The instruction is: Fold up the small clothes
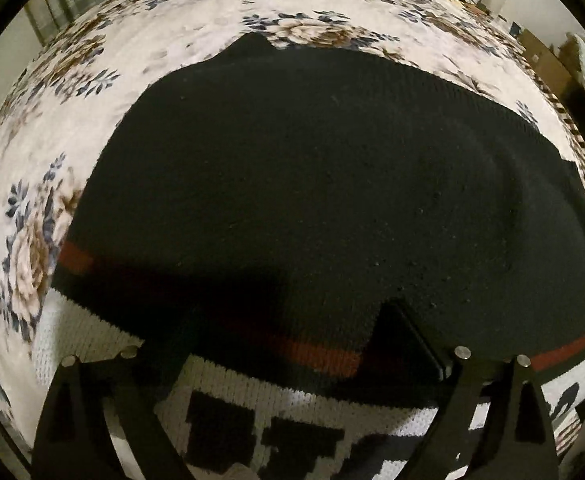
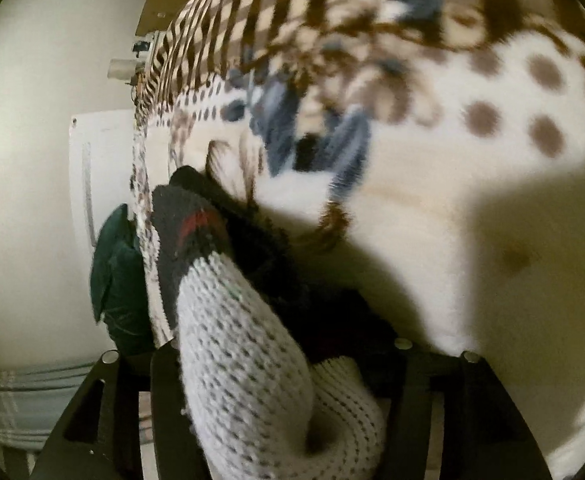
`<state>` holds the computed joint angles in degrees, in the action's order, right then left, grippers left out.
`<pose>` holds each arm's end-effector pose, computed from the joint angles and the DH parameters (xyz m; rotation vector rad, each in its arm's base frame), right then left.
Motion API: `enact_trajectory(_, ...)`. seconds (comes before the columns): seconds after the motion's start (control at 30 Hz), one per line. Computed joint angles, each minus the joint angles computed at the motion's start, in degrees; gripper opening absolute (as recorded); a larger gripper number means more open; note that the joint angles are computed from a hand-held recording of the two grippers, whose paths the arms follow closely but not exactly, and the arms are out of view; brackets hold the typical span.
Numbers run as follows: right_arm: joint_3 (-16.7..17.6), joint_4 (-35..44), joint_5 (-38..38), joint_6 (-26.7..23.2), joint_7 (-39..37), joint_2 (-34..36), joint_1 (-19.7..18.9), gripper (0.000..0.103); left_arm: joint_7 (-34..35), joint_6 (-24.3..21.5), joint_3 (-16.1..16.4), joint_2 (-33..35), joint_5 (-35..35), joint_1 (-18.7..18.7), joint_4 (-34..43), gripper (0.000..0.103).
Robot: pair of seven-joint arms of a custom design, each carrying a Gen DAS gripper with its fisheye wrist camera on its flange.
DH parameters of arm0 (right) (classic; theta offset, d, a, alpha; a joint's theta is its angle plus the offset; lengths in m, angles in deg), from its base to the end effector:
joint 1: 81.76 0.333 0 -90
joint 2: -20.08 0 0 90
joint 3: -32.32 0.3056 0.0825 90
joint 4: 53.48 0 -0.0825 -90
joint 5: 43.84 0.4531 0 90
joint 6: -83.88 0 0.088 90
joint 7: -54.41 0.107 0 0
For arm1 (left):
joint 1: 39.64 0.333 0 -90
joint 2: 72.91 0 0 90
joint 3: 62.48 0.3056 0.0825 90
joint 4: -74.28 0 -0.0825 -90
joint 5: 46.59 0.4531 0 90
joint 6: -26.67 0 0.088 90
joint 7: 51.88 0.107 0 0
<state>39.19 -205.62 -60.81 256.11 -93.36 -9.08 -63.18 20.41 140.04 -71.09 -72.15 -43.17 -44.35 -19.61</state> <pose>0.4295 0.2277 0.4539 -0.1929 2.2789 0.2550 0.6457 -0.1484 0.6101 -2.1194 1.9913 -0.3769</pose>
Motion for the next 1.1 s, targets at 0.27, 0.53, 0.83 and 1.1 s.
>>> enact_trajectory(0.27,2.3,6.5,-1.4,-9.8,1.4,3.3,-0.8,0.049,0.5,-1.1,0.0,0.8,-0.8,0.2,1.0,0.100)
enact_trajectory(0.53,1.0,13.2,-2.1,-18.7,-3.6,5.2,0.3,0.034,1.7,-1.7,0.2,0.9,-3.8,0.8,1.6,0.100)
enact_trajectory(0.83,2.8,25.2,-6.1,-30.7,-8.2,9.2,0.6,0.029,0.1,-1.8,2.0,-3.6,-10.0,2.9,-0.2,0.100)
enact_trajectory(1.1,6.1,49.9,-14.1,-45.9,-19.4,23.1,4.6,0.026,-3.6,-1.6,6.1,-12.8,-11.2,5.0,-7.3,0.100)
